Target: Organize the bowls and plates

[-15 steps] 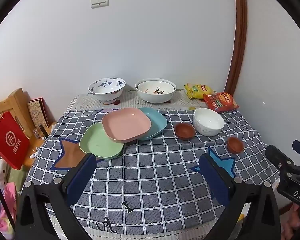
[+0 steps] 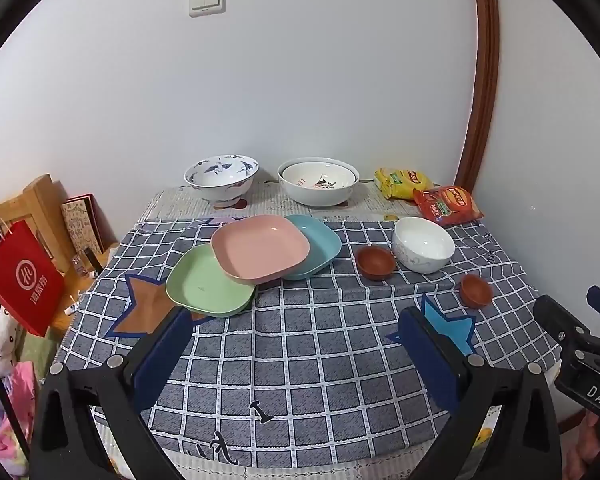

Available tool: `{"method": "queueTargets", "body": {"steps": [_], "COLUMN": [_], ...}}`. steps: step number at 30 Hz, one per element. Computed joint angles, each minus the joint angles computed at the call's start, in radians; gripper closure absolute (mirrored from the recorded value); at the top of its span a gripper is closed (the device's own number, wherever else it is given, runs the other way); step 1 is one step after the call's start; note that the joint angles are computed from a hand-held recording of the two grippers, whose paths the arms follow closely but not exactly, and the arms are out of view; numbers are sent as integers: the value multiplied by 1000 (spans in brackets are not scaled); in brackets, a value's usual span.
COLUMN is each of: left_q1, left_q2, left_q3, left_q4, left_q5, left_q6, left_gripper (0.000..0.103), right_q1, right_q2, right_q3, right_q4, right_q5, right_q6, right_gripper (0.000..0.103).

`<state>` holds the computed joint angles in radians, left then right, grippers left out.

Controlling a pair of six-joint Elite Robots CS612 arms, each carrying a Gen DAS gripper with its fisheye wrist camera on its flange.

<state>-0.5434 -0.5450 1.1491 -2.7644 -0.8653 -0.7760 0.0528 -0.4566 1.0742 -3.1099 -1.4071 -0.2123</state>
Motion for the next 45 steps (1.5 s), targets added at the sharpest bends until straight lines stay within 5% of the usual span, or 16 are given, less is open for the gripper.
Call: {"method": "queueTargets", "body": {"steps": [45], "left_q1": [-3], "left_q2": [-5], "left_q3": [13], "left_q4": [-18], "left_q5": [8], "left_q6": [3], "left_gripper": [0], "right_q1": [1], "right_q2": [-4], "right_q3": [11], "right_q4": [-8], "right_q5": [8], "right_q6": [1], "right_gripper": [1]}}
